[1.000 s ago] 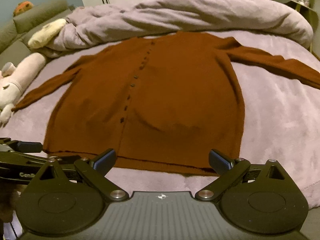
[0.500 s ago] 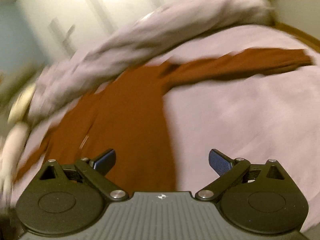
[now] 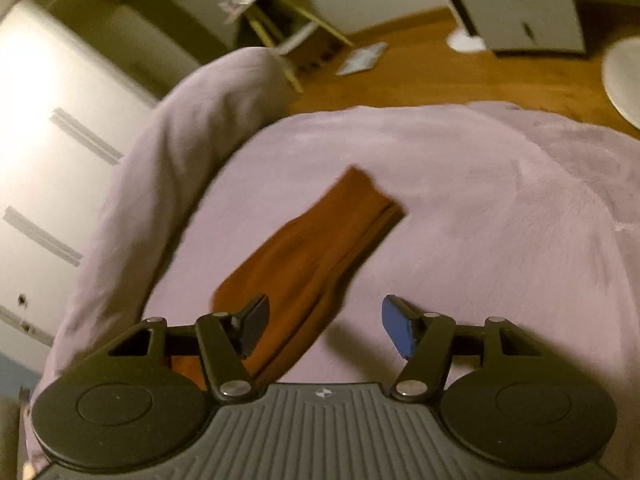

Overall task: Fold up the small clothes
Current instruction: 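Move the right gripper to the sleeve cuff and close on it, then fold the held sleeve across the cardigan body and open the right gripper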

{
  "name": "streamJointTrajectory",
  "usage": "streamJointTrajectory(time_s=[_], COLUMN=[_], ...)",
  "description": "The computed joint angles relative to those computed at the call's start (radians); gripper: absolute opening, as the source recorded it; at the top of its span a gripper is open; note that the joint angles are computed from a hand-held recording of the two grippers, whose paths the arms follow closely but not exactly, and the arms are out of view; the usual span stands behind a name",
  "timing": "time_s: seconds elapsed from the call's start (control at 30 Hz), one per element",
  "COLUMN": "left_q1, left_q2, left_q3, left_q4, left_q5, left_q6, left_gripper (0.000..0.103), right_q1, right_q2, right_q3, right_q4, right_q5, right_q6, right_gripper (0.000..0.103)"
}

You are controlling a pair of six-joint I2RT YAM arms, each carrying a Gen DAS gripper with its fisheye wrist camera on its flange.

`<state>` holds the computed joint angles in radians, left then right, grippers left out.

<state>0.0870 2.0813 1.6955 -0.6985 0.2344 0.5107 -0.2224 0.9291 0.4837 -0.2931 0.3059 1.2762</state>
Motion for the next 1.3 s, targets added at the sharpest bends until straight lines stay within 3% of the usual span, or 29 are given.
streamJointTrajectory(time_s=[0.2,0.27,0.33,0.4,0.6,0.73,0.93,1.03,1.2,1.27,1.3], left_q1=[0.008,0.005,0.002,0.003,0.0,0.006,0.055,0.079,0.105,0.108,0.106], left_q2=[0.048,0.055,0.059,0.071,0.114,0.058,0.066,0.079,0.108,0.129,0.136], left_q3=[0.063,0.072,0.08,0.102,0.195,0.134,0.21,0.252,0.316,0.361,0.382], left_q4=[-0.056,-0.063,-0.07,-0.09,-0.171,-0.092,-0.111,-0.126,-0.154,-0.185,-0.199], left_q5=[0.02,0.016,0.011,0.011,0.004,0.011,0.096,0.122,0.144,0.159,0.171], left_q6=[-0.025,-0.028,-0.026,-0.025,-0.035,-0.029,-0.063,-0.067,-0.08,-0.081,-0.077], left_gripper=[0.103,0.103,0.103,0.103,0.103,0.103,0.103,0.103,0.103,0.103,0.103], right_q1=[-0.101,-0.141,-0.163,-0.164,-0.025,0.11,0.366,0.488,0.627,0.66,0.676], right_q2=[0.065,0.101,0.124,0.14,0.143,0.201,0.386,0.53,0.799,0.876,0.901], right_q3=[-0.014,-0.014,-0.007,0.005,0.114,0.256,0.498,0.639,0.886,0.934,0.944], right_q4=[0.14,0.179,0.192,0.183,0.047,-0.06,-0.072,-0.033,0.01,0.034,0.037], right_q5=[-0.068,-0.104,-0.13,-0.133,0.041,0.173,0.332,0.359,0.306,0.247,0.237], right_q6=[-0.069,-0.085,-0.092,-0.112,-0.189,-0.266,-0.409,-0.5,-0.622,-0.637,-0.624], right_gripper=[0.061,0.045,0.02,0.007,0.006,0.006,0.006,0.006,0.007,0.016,0.028])
